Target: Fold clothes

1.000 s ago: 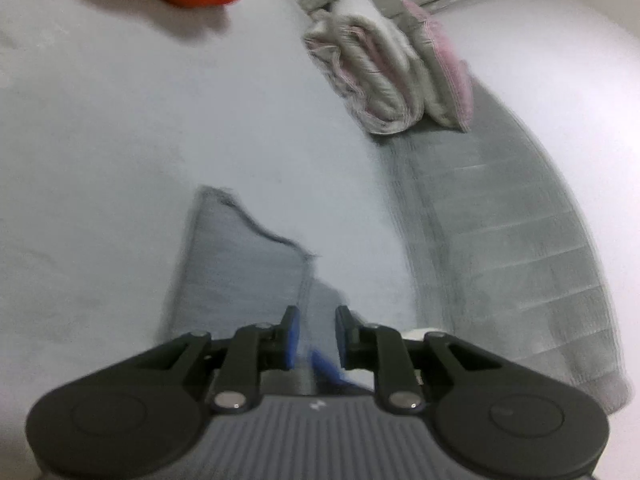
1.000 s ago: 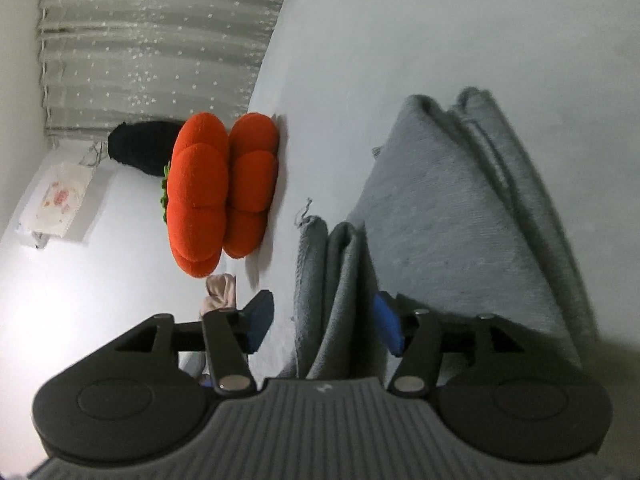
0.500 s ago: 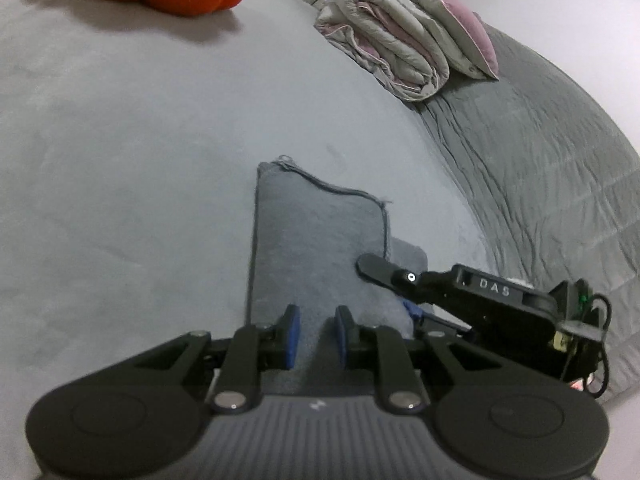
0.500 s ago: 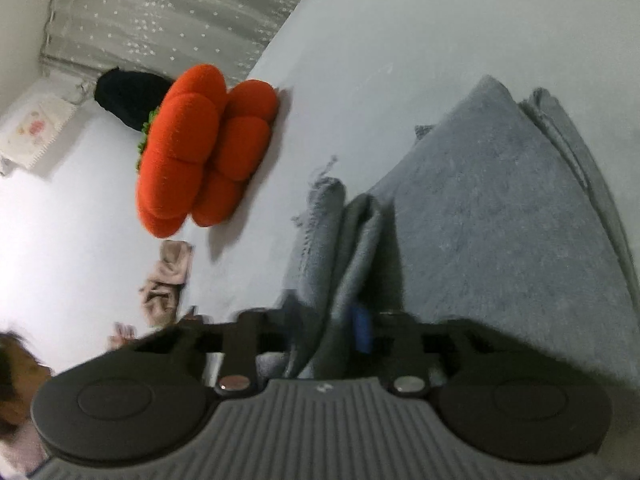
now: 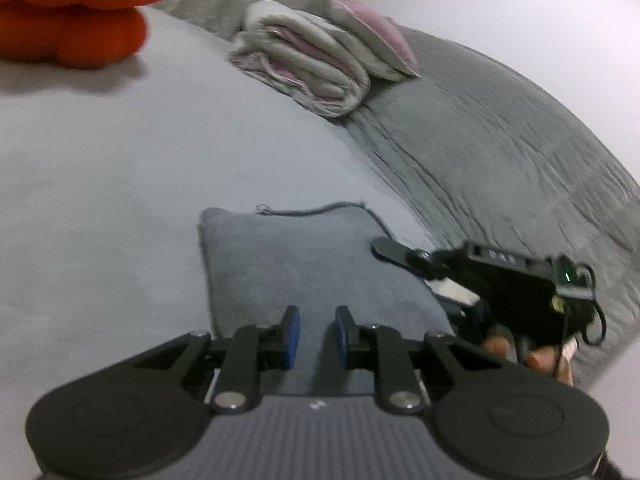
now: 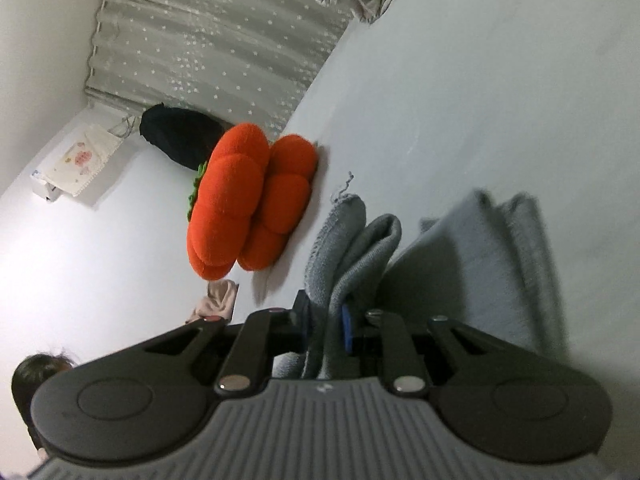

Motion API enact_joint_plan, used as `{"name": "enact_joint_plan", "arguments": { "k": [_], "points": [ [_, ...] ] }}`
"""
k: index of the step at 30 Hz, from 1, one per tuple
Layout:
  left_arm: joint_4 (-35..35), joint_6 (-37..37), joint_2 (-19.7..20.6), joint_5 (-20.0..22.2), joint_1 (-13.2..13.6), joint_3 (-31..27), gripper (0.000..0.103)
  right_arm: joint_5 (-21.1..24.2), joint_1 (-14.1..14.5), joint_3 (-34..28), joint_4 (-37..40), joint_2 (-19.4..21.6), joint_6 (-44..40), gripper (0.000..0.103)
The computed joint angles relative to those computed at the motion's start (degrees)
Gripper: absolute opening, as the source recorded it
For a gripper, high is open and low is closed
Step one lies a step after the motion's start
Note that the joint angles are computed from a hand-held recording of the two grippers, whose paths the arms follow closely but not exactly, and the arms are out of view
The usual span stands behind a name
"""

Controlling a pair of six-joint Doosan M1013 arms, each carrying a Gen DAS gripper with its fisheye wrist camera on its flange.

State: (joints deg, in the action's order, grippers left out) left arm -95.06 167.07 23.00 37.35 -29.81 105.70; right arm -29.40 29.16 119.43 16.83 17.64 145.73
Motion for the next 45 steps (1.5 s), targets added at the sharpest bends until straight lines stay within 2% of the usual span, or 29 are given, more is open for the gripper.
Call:
{"name": "enact_joint_plan", "arguments": {
  "k": [7,10,11,14,15,18,23,25,27,30,33,35,41,45],
  "points": [
    [3.9,1.5,1.0,-0.5,-2.3,-0.6,0.018,3.1,-0.4,1.0,4.4,0.0,-2.2,0.019],
    [4.0,3.2,1.4,-0.9,-3.0,-0.8,0.018,6.1,-0.2,0.1,10.3,0.3,-8.4,0.02],
    [3.9,3.7,1.5,-1.0,-3.1,-0.9,0.019,6.8,-0.1,-0.2,11.9,0.3,-10.1,0.023],
    [2.7,5.6,1.7,-1.1,-3.4,-1.0,0.021,7.7,0.1,-0.6,15.9,0.1,-14.5,0.025],
    [2.6,6.0,1.6,-1.2,-3.4,-0.9,0.021,7.8,0.3,-0.8,17.8,-0.1,-17.0,0.026],
    [2.4,7.3,1.5,-1.4,-3.5,-0.7,0.021,5.9,1.2,-1.0,25.4,-0.3,-25.8,0.038],
    [0.6,11.3,1.2,-2.5,-4.5,0.1,0.021,3.7,2.3,-2.0,31.7,-0.2,-36.0,0.039],
    [0.3,12.8,1.0,-2.9,-4.6,0.4,0.022,4.3,2.5,-2.4,33.9,-0.2,-39.1,0.039],
    [1.3,11.2,0.9,-1.9,-4.2,0.1,0.023,5.0,2.7,-2.8,36.4,-0.1,-42.4,0.039],
    [1.2,9.9,0.6,0.7,-3.0,-0.2,0.024,5.4,2.7,-1.6,34.2,-0.9,-38.9,0.039],
    [-1.4,11.3,0.2,1.5,-2.2,0.1,0.029,5.6,3.0,0.0,31.1,-1.9,-34.6,0.04],
    [-3.1,11.4,0.0,0.5,-2.0,0.4,0.035,6.4,3.3,0.8,28.9,-2.4,-32.4,0.044],
    [-7.2,9.4,0.5,-3.5,-1.8,0.5,0.038,10.5,3.6,1.4,24.2,-2.9,-29.2,0.05],
    [-7.7,6.6,1.2,-4.4,-1.8,0.0,0.039,12.1,3.4,1.6,18.6,-2.8,-22.9,0.051]
  ]
}}
